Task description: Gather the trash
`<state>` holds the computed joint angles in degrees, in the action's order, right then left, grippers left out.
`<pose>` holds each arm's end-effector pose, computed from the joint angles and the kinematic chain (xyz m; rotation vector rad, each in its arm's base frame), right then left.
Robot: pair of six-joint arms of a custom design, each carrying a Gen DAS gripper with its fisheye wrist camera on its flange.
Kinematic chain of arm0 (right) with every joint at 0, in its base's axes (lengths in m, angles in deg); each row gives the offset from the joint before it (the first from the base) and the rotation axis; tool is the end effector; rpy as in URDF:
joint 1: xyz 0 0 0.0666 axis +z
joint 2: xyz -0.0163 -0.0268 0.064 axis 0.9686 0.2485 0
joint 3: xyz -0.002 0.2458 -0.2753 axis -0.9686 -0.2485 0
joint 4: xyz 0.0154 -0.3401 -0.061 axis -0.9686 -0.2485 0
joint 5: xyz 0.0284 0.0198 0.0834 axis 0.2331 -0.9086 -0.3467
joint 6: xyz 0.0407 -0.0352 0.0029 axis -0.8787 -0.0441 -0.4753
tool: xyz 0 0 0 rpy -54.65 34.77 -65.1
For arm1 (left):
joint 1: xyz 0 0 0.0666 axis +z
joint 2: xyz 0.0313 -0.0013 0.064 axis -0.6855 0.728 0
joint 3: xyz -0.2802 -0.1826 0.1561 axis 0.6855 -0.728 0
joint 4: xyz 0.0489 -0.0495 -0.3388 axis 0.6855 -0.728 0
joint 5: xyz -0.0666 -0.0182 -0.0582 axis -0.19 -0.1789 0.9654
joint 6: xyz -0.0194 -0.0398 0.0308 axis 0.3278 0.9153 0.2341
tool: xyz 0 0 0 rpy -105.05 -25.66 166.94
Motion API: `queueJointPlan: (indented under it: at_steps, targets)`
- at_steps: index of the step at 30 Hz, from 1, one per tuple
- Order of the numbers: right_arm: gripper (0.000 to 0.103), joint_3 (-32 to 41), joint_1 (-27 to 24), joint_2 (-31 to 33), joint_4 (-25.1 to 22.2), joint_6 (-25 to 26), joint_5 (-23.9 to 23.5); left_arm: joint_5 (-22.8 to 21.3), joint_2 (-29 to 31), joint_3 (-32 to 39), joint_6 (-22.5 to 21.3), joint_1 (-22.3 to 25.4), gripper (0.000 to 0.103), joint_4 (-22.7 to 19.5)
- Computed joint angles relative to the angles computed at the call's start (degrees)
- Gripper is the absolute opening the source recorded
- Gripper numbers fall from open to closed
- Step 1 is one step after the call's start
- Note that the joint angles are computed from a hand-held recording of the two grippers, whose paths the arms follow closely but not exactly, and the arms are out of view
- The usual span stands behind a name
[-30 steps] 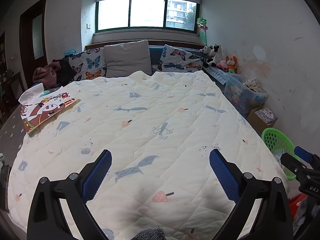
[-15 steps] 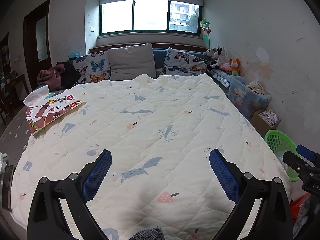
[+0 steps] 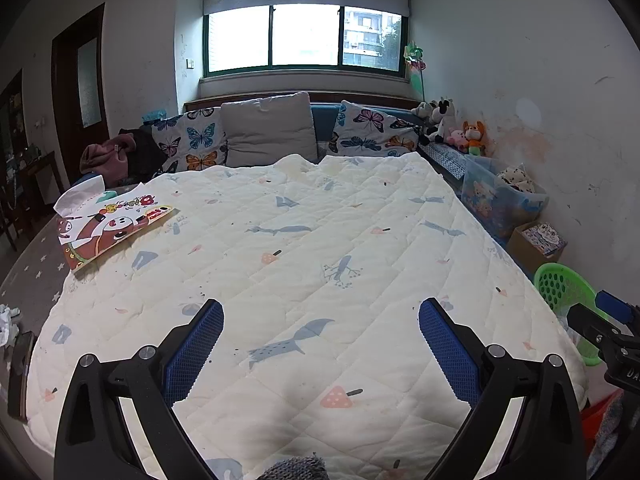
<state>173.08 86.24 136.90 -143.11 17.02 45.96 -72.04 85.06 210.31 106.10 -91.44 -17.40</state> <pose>0.3911 0.0814 0.5763 -0.3329 2.1986 0.3672 0.3378 -0.3396 0.5859 -0.2956 2.1778 0.1223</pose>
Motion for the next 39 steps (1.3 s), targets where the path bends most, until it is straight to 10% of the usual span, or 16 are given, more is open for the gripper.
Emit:
queueJointPlan:
  at_steps: [39]
  targets:
    - [0.099,0.19,1.26,0.59,0.35,0.4,-0.12,-1.79,0.06,0.01,0.45,0.03,0.095,-0.79]
